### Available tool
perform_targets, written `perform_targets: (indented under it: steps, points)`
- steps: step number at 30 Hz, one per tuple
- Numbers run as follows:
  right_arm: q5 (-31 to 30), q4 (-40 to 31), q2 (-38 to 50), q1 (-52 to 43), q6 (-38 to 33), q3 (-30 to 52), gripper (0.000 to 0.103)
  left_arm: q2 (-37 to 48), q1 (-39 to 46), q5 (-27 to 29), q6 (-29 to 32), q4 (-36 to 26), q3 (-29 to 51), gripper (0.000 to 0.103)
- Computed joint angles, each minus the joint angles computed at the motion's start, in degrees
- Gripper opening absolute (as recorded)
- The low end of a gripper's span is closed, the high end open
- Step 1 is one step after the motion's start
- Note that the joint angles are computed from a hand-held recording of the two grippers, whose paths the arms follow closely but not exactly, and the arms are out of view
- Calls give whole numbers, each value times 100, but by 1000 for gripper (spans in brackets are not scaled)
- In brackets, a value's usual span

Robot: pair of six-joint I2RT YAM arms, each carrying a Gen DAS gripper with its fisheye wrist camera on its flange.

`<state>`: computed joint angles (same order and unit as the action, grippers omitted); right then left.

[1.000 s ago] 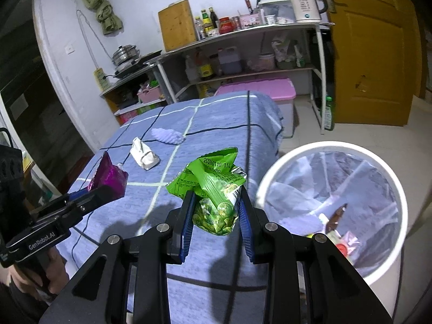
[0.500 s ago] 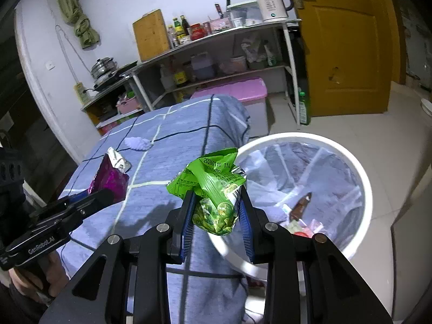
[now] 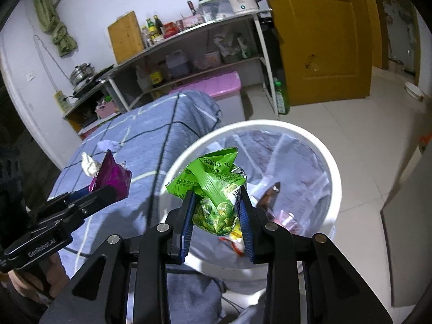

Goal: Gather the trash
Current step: 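Carry the purple bag and green chip bag over the white bin with both tools, then open both tools to drop the bags into the bin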

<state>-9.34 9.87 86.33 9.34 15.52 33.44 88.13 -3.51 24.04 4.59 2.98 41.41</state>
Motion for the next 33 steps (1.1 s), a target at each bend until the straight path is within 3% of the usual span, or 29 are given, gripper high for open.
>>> perform_targets:
  steps: [12,21,29,31,33]
  points:
    - [-74,13,853,-342,-145,345,35,925,-456,-153,-3,14,620,37]
    - [-31,13,1224,-482,-260,535,46,1395,-579,-237,-94,-20,965,49]
    - [37,70,1204,-490,-287,490,47,1498,-568,-225,-116,-30,1029,53]
    - [43,92,1165,-496,-289,461,48,1499,-580,-231,-124,-30,1041,61]
    - [54,111,1085,-499,-275,411,48,1461,-572,-211,-135,35,988,62]
